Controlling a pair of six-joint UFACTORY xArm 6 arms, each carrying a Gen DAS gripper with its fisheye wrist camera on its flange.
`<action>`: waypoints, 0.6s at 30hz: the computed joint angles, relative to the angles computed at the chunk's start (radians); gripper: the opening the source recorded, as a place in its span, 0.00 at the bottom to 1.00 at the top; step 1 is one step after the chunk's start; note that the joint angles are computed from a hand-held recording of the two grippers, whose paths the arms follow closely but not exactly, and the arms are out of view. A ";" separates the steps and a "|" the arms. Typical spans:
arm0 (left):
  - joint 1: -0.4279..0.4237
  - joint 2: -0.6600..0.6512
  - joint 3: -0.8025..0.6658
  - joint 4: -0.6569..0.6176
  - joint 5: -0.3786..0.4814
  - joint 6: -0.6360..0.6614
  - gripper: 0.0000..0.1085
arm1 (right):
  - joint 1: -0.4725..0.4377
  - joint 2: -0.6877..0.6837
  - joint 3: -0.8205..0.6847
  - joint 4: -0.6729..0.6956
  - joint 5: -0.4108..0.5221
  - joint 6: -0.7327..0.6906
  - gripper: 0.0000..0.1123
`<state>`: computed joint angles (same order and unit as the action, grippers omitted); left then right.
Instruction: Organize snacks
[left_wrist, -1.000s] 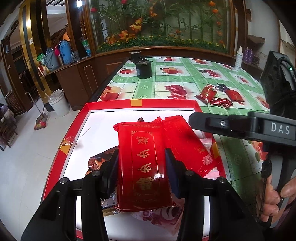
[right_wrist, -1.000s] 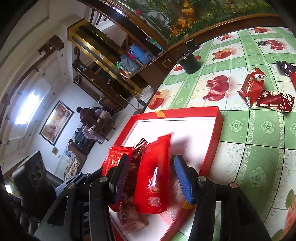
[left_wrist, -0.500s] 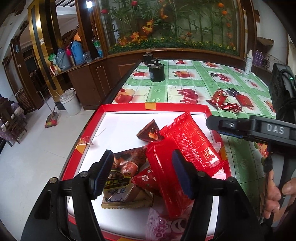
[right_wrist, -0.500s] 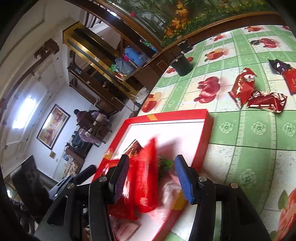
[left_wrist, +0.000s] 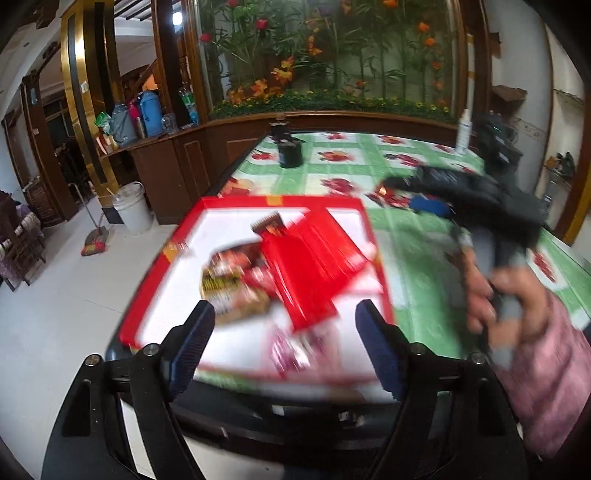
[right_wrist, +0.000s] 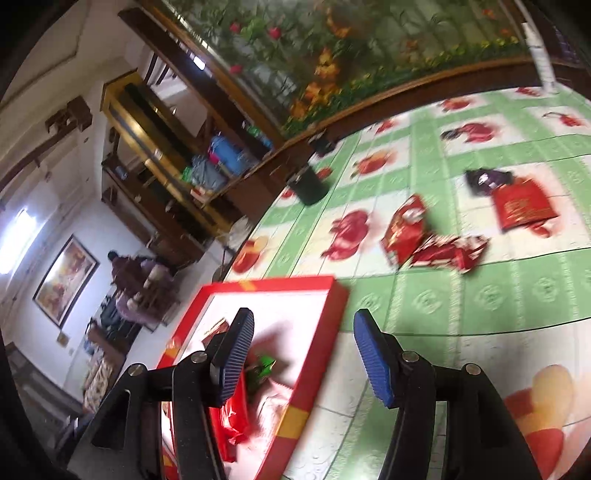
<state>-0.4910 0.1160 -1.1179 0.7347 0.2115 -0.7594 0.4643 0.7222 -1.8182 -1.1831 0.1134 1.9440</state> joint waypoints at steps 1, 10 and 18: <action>-0.006 -0.026 0.035 -0.008 -0.009 -0.005 0.75 | -0.001 -0.019 0.016 -0.061 0.018 0.061 0.53; -0.059 -0.179 0.192 -0.148 -0.016 0.125 0.75 | 0.069 -0.278 0.302 -0.366 0.460 0.309 0.55; -0.077 -0.299 0.332 -0.110 -0.077 0.118 0.75 | 0.024 -0.566 0.682 -0.462 0.584 0.641 0.66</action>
<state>-0.5675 -0.1826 -0.7856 0.6245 0.1344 -0.6409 0.4883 0.1567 -1.1365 -1.6448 0.6975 2.5847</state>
